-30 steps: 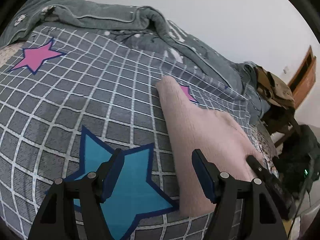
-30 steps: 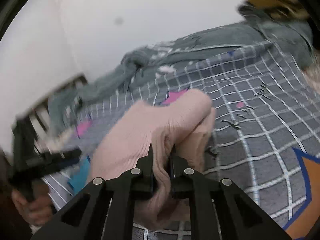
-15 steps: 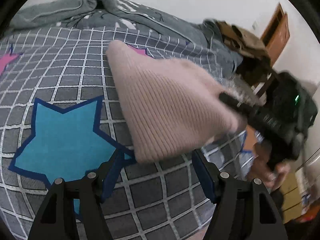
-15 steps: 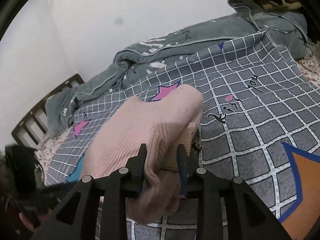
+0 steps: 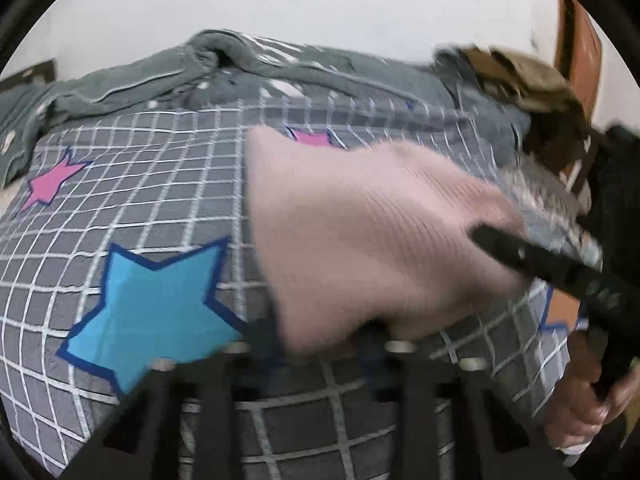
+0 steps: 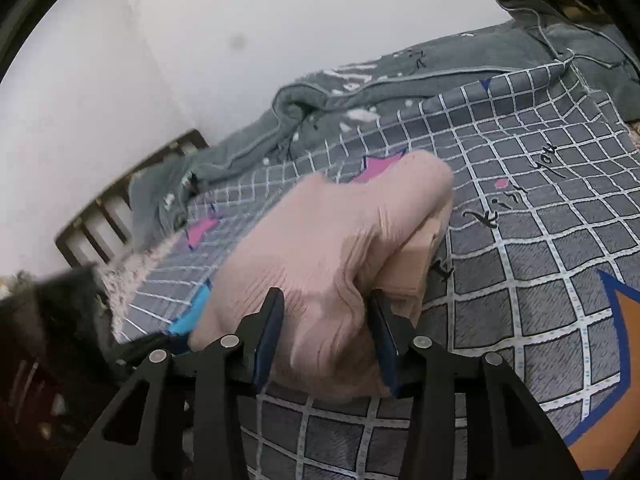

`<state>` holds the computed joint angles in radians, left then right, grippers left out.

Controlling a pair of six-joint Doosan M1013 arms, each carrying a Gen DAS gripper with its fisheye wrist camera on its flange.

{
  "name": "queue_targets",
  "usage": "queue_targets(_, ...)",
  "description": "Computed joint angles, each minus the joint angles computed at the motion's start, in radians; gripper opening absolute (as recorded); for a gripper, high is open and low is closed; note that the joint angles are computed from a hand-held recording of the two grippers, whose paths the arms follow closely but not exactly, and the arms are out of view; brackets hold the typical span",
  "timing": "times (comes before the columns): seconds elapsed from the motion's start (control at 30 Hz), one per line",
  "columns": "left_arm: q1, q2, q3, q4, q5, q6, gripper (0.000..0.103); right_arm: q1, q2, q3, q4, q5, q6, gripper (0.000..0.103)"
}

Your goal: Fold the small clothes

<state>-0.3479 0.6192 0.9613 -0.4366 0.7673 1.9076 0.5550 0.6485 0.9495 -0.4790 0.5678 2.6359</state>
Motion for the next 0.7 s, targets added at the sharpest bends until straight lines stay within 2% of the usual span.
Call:
queue_targets(0.07,0.031,0.006,-0.005,-0.12,0.027,0.027,0.02,0.002,-0.021,0.037,-0.078,-0.036,0.075,0.006)
queue_targets(0.1,0.039,0.011,-0.011,-0.143,0.046,0.028,0.02,0.001,-0.031,0.056,-0.113,-0.054,0.111,0.006)
queue_targets(0.17,0.041,0.023,-0.027,-0.137,0.081,0.021,0.02,-0.003,-0.03,0.05,-0.065,-0.042,0.065,0.006)
queue_targets(0.27,0.038,0.022,-0.023,-0.123,0.098,0.022,0.024,-0.002,0.001,-0.006,0.023,0.046,-0.047,0.006)
queue_targets(0.37,0.048,0.024,-0.025,-0.153,0.127,0.039,0.025,-0.005,-0.004,0.002,0.041,0.035,-0.066,0.01)
queue_targets(0.4,0.051,0.024,-0.025,-0.157,0.134,0.044,0.027,-0.007,-0.012,0.016,0.03,0.015,-0.05,0.014)
queue_targets(0.43,0.054,0.022,-0.021,-0.156,0.141,0.049,0.029,-0.007,-0.021,0.028,-0.001,0.008,-0.015,0.022)
queue_targets(0.5,0.059,0.013,-0.008,-0.14,0.139,0.05,0.03,-0.003,-0.032,0.043,-0.083,0.013,0.063,0.034)
queue_targets(0.63,0.08,-0.007,0.03,-0.17,0.111,0.047,0.03,-0.002,-0.051,0.077,-0.177,-0.025,0.18,0.035)
queue_targets(0.7,0.091,-0.012,0.04,-0.193,0.093,0.033,0.044,0.0,-0.053,0.08,-0.214,-0.027,0.222,0.035)
